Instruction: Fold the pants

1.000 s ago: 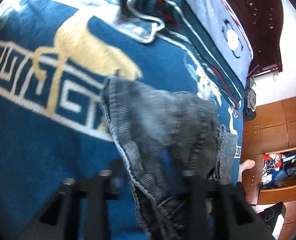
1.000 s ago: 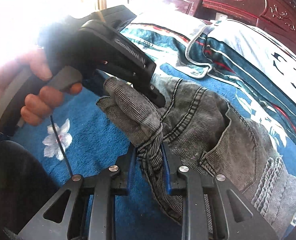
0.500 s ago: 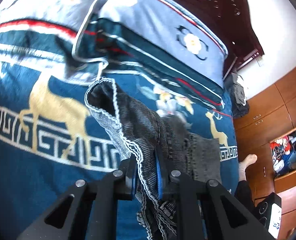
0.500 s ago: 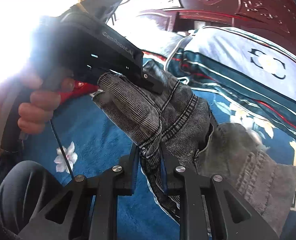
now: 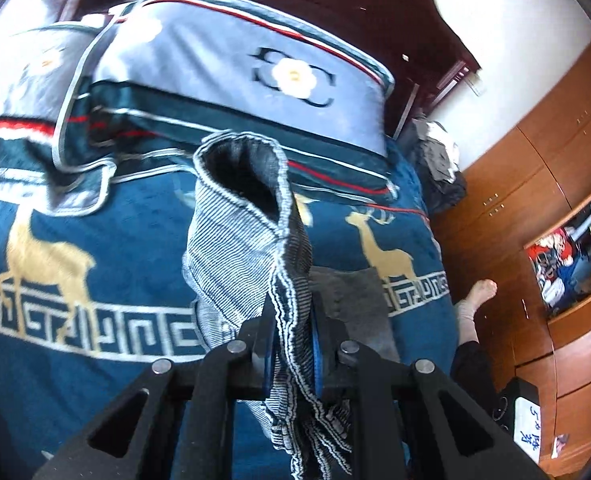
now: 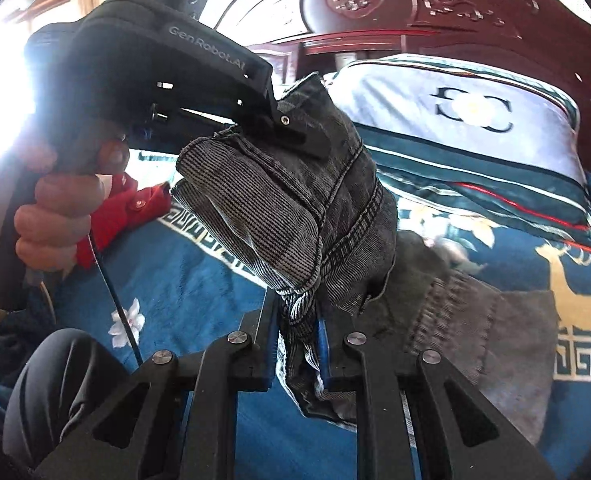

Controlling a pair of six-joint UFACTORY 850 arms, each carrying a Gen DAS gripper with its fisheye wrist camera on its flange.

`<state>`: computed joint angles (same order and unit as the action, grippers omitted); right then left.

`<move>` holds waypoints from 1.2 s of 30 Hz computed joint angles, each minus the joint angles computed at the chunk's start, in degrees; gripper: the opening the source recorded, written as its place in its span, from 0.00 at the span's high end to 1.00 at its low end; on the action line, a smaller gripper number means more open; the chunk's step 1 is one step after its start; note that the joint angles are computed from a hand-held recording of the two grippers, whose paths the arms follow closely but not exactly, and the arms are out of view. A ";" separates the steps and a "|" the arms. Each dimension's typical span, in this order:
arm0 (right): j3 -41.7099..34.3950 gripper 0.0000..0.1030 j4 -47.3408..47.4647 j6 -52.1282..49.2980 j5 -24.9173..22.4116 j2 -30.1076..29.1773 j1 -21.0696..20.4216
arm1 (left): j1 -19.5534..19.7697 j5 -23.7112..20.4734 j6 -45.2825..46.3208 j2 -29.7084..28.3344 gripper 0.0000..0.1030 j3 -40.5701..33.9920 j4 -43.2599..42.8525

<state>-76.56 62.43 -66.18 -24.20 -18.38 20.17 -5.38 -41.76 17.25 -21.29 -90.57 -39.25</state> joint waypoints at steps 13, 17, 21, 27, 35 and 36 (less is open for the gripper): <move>4.06 0.86 7.04 1.62 -6.67 1.56 -9.43 | -11.16 -4.98 -7.80 -11.59 0.86 -16.18 9.66; 4.79 0.86 9.59 3.88 -10.08 0.10 -12.91 | -14.19 -7.94 -13.15 -17.82 0.86 -23.11 14.53; 4.39 0.84 8.93 9.24 -12.02 -2.47 -14.95 | -16.85 -10.21 -17.80 -23.10 0.85 -28.04 19.24; 3.03 0.70 2.42 19.90 -12.09 -4.64 -16.37 | -18.58 -12.32 -20.18 -27.62 0.60 -31.96 19.25; 3.93 0.51 2.21 24.25 -11.12 -3.51 -17.87 | -17.58 -9.14 -16.87 -24.39 0.40 -29.20 13.85; 4.28 0.50 1.54 24.98 -10.35 -3.00 -17.93 | -17.08 -8.48 -16.40 -23.23 0.40 -27.83 13.35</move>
<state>-72.28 63.97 -41.21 -34.55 -21.38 2.24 -22.46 -50.24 0.86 -44.53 -118.40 -25.90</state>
